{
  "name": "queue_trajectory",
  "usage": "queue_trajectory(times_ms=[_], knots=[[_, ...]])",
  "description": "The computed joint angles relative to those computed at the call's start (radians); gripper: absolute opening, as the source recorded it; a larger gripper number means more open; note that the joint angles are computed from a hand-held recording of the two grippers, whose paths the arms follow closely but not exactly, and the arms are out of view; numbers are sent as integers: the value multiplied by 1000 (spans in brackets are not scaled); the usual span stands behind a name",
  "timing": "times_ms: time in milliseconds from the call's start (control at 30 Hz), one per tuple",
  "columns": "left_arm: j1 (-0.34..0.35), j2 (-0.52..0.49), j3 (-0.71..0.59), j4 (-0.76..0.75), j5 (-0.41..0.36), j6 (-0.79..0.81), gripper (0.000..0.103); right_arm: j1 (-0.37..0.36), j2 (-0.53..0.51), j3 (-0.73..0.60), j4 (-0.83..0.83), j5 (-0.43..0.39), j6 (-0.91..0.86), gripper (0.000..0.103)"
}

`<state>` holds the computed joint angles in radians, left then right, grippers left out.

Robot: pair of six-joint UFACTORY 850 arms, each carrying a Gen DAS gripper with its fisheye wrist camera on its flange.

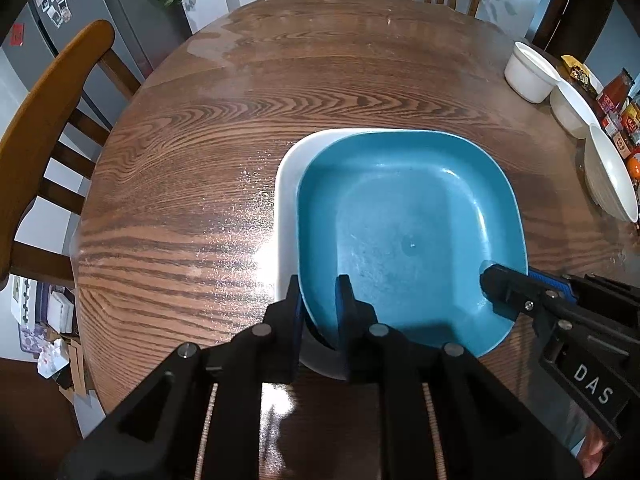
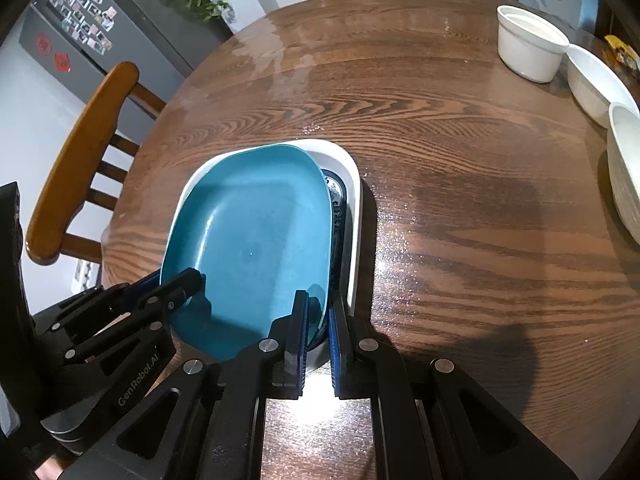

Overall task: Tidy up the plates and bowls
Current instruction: 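Lower the teal bowl into the patterned plate stack with both grippers, then open both grippers and release the teal bowl rim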

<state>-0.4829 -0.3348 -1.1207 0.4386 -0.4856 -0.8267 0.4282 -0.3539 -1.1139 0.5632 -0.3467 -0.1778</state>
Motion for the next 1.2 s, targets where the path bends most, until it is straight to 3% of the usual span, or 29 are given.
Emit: queue_trajectory(times_ms=[633, 800, 1067, 1133, 1200], knots=[[-14, 28, 17, 95, -4, -98, 18, 12, 29, 15, -177, 52, 155, 9], [-17, 33, 20, 129, -11, -141, 31, 6, 33, 21, -159, 55, 143, 9], [-10, 44, 26, 138, -9, -152, 31, 7, 41, 26, -129, 57, 112, 9], [-10, 46, 26, 141, -11, -155, 36, 8, 42, 26, -123, 56, 104, 9], [-13, 51, 30, 156, -12, -172, 49, 8, 45, 28, -118, 56, 97, 9]])
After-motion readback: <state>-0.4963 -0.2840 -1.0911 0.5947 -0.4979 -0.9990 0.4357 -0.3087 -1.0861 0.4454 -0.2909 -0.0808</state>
